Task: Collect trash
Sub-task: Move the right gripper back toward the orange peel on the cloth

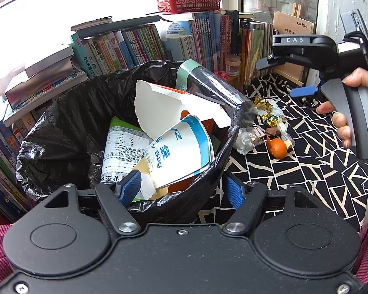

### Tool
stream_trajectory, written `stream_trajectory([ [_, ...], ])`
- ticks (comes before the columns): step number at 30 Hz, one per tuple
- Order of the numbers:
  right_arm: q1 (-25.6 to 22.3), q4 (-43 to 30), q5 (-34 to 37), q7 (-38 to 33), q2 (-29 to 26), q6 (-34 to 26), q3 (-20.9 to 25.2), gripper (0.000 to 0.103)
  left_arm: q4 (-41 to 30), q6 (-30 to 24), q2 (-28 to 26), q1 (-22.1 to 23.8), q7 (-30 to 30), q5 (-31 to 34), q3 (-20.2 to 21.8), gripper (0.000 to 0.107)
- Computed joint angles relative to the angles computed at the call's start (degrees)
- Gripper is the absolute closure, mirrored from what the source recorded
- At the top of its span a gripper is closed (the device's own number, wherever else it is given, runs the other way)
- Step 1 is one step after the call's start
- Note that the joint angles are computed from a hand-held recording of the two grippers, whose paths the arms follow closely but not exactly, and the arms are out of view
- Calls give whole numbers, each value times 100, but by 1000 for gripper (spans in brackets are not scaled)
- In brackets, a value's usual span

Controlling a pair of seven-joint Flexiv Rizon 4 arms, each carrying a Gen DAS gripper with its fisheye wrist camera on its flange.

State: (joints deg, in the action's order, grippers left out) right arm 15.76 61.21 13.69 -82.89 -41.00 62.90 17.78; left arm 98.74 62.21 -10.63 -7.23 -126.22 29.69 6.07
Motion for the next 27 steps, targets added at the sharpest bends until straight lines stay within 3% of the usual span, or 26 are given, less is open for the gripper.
stream_trajectory([
  [9, -362, -557, 671, 370, -403, -823, 214, 4, -5, -10, -1, 3, 4, -2, -4, 36],
  [17, -328, -688, 776, 612, -542, -981, -5, 2, -15, -14, -10, -4, -8, -1, -6, 36],
  [24, -175, -718, 437, 994, -667, -949, -313, 2, 5, 12, -4, 5, 18, -35, -7, 36],
  [27, 156, -544, -342, 1402, -688, -859, -899, 2, 32, 40, 7, 15, 37, -69, -10, 36],
])
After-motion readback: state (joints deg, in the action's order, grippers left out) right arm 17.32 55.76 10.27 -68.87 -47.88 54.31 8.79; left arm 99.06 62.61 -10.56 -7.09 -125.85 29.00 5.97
